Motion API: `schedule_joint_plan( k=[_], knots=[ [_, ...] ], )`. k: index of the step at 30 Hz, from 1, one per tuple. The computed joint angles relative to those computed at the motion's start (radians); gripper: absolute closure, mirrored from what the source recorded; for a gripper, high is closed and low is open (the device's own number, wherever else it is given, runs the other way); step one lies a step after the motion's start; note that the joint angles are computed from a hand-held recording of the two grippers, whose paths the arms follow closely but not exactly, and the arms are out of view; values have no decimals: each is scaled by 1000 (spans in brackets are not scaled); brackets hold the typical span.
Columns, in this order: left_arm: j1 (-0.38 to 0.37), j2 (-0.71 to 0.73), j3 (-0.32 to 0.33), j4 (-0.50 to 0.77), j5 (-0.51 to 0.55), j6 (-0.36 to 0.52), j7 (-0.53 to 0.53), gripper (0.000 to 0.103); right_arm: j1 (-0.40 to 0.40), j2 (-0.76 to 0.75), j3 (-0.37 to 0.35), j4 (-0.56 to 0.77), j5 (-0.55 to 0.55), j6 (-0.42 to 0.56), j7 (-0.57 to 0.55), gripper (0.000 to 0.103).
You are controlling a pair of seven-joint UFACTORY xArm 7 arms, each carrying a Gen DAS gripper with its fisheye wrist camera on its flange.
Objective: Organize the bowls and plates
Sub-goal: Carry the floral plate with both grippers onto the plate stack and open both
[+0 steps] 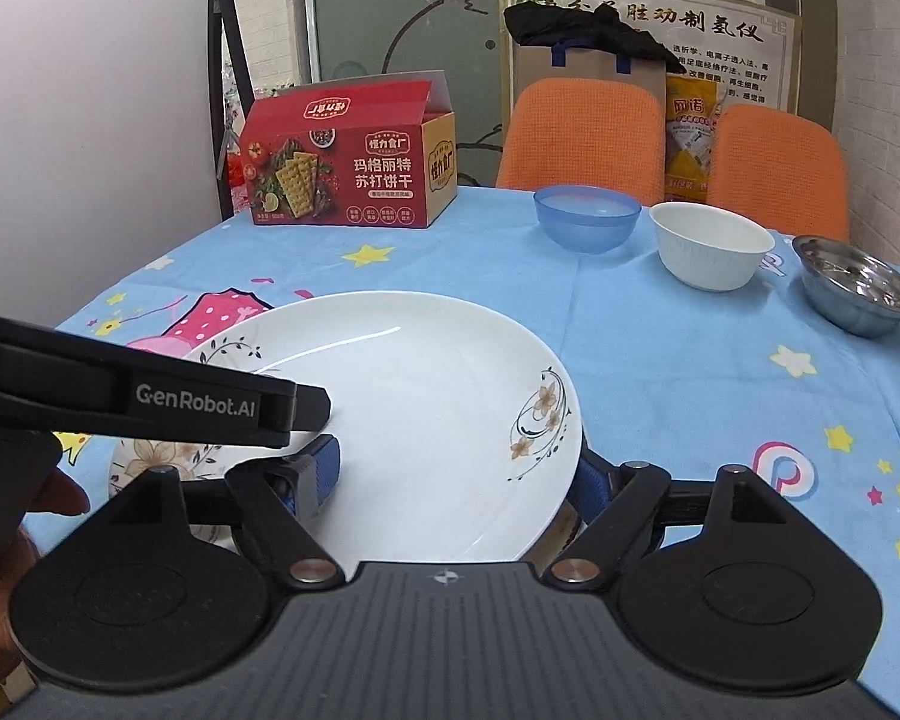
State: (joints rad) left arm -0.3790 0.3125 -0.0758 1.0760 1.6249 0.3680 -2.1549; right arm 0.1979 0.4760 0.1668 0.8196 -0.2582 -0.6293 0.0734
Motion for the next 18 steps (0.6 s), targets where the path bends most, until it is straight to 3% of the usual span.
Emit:
schedule_joint_plan(
  k=[2, 6, 10, 14, 16, 18],
  knots=[
    [-8, -19, 1, -9, 24, 32, -28, 34, 4, -3, -5, -3, 5, -1, -6, 0],
    [-4, -49, -9, -9, 47, 69, -42, 32, 39, -26, -22, -14, 33, 35, -68, 0],
    [-2, -59, -18, 4, 47, 88, -27, 31, -62, -38, 40, -8, -79, 72, 14, 0],
    [-6, -49, -23, 30, 34, 99, -13, 30, -64, -49, 27, -19, -46, 24, 76, 0],
    [-10, -39, -22, 47, 14, 101, 4, 30, -78, -53, 32, 0, -112, 83, 75, 0],
    [-18, -35, -20, 56, 9, 102, 8, 30, -115, -47, 52, 1, -170, 62, 97, 0]
  ],
)
